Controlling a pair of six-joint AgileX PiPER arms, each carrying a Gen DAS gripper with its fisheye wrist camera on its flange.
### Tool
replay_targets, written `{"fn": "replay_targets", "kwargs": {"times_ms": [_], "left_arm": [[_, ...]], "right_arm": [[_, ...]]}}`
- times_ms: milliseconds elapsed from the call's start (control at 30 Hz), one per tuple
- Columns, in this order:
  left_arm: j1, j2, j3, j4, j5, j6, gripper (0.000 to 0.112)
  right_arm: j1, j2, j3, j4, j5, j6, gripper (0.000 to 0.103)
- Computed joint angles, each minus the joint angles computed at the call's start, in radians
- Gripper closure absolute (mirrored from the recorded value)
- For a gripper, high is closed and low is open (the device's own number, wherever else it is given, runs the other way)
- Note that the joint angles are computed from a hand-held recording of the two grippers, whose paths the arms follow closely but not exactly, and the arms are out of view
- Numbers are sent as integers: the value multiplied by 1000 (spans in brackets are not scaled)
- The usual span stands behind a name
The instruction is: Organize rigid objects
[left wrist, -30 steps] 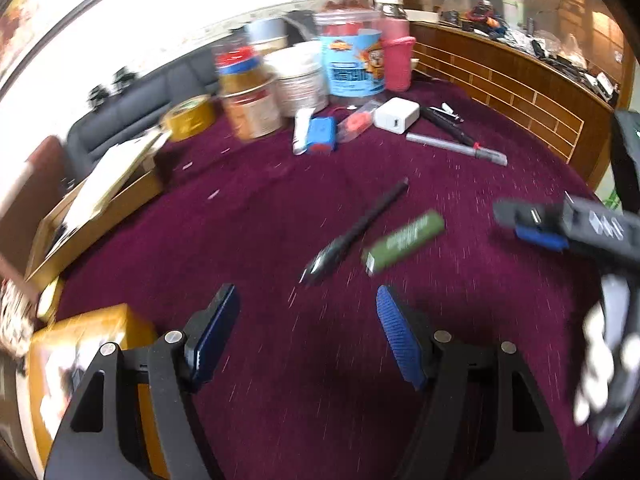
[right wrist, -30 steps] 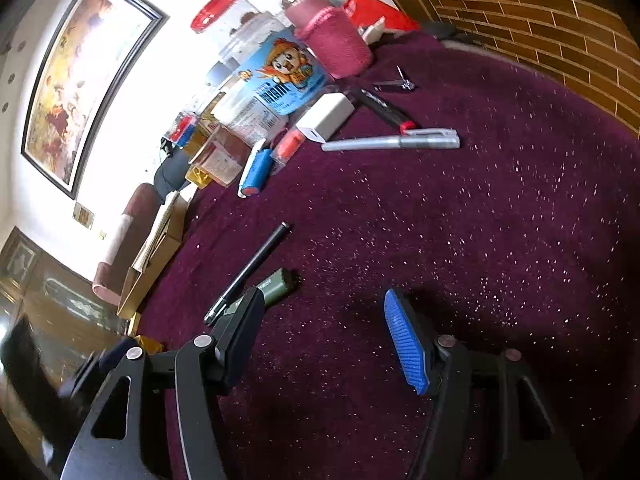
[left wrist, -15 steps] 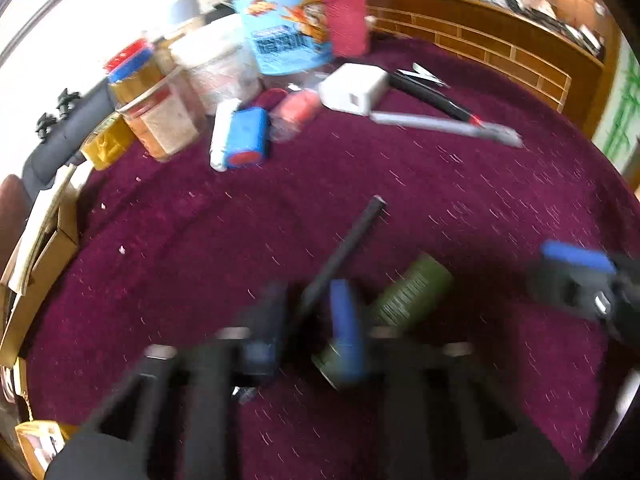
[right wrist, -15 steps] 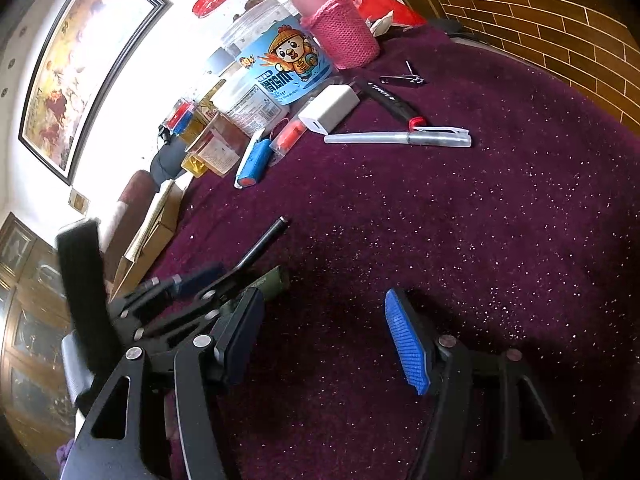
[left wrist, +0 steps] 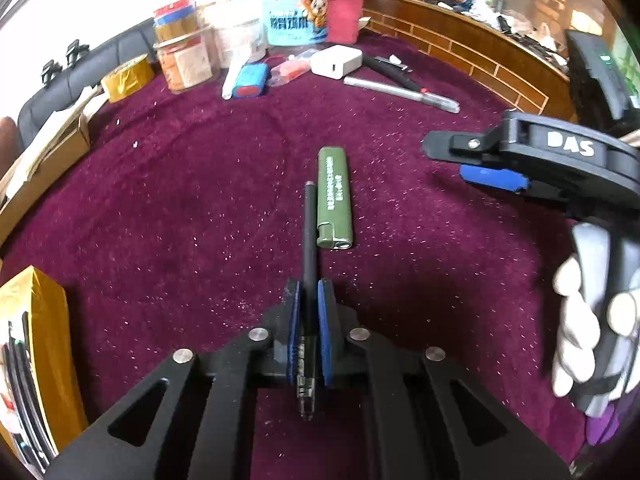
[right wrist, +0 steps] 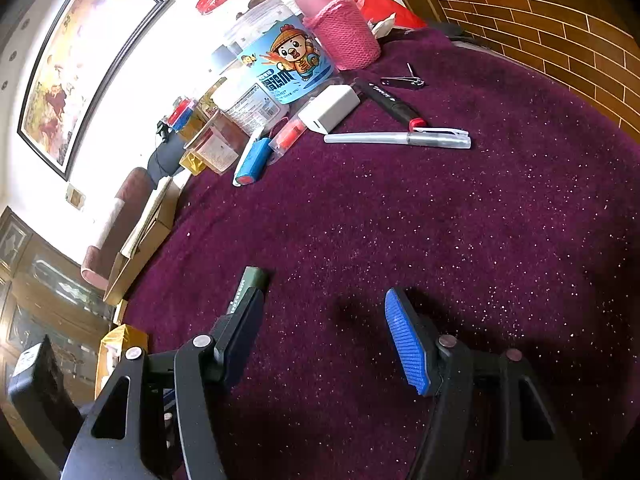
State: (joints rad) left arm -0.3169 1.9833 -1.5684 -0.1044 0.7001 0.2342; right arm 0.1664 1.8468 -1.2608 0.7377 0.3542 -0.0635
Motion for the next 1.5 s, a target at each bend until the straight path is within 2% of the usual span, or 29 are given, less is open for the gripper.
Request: {"fn": "replay_targets", "kwargs": {"times_ms": [33, 100, 133, 167, 200, 233, 333, 467, 533, 600, 700, 767, 833, 933, 967, 1067, 1100, 1167, 1200, 1233, 1267, 1367, 1500], "left_arm": [[-8, -4, 11, 23, -30, -26, 97], [-34, -12, 53, 133, -115, -109, 77], [-34, -10, 51, 140, -125, -123, 78], [-22, -7, 42, 107, -110, -107, 80], [-3, -2, 16, 33, -61, -81, 98], [22, -10, 19, -50, -41, -23, 108], [77, -108, 144, -195, -86, 101, 107], [204, -301, 362, -523, -96, 367, 106], [267, -387, 449, -664, -71, 486, 106], [367, -483, 544, -845, -7, 648, 106], [510, -582, 629, -996, 95, 798, 106], [603, -622, 660, -1047, 170, 868, 106], [670, -649, 681, -1065, 217, 905, 106], [799, -668, 701, -1090, 315, 950, 106], [827, -671, 701, -1091, 334, 954, 106], [969, -682, 706, -1096, 417, 982, 106], [1034, -685, 705, -1093, 443, 994, 106], [1131, -680, 699, -1084, 483, 1006, 106], [1176, -672, 692, -1077, 499, 1011, 106], [1220, -660, 684, -1070, 507, 1016, 106], [1256, -650, 680, -1066, 510, 1026, 106], [1304, -605, 665, -1043, 469, 1029, 106], [1296, -515, 634, -1007, 393, 970, 106]], "right_arm": [[-1, 0, 3, 8, -2, -10, 45], [-1, 0, 2, 11, -4, -16, 45], [0, 2, 1, 5, -6, -14, 45], [2, 2, 0, -4, -8, -9, 45], [5, 2, 0, -16, -12, -1, 45], [9, 3, -1, -29, -16, 7, 45], [15, 4, -2, -54, -27, 22, 45], [26, 10, -8, -103, -42, 56, 45], [34, 9, -7, -144, -51, 89, 45], [48, 10, -11, -229, -58, 161, 45], [65, 17, -46, -299, -14, 234, 45], [93, 25, -86, -351, 21, 282, 45], [146, 48, -159, -506, 73, 390, 45], [230, 154, -371, -731, 252, 535, 45], [244, 183, -422, -759, 293, 551, 45], [290, 325, -664, -854, 507, 597, 49], [298, 353, -710, -876, 550, 612, 50], [332, 365, -721, -975, 570, 671, 63], [343, 356, -700, -1004, 555, 691, 66], [346, 334, -659, -1005, 518, 693, 77], [348, 324, -641, -1003, 507, 693, 82], [344, 278, -566, -953, 454, 678, 85], [328, 203, -448, -829, 358, 614, 85]]}}
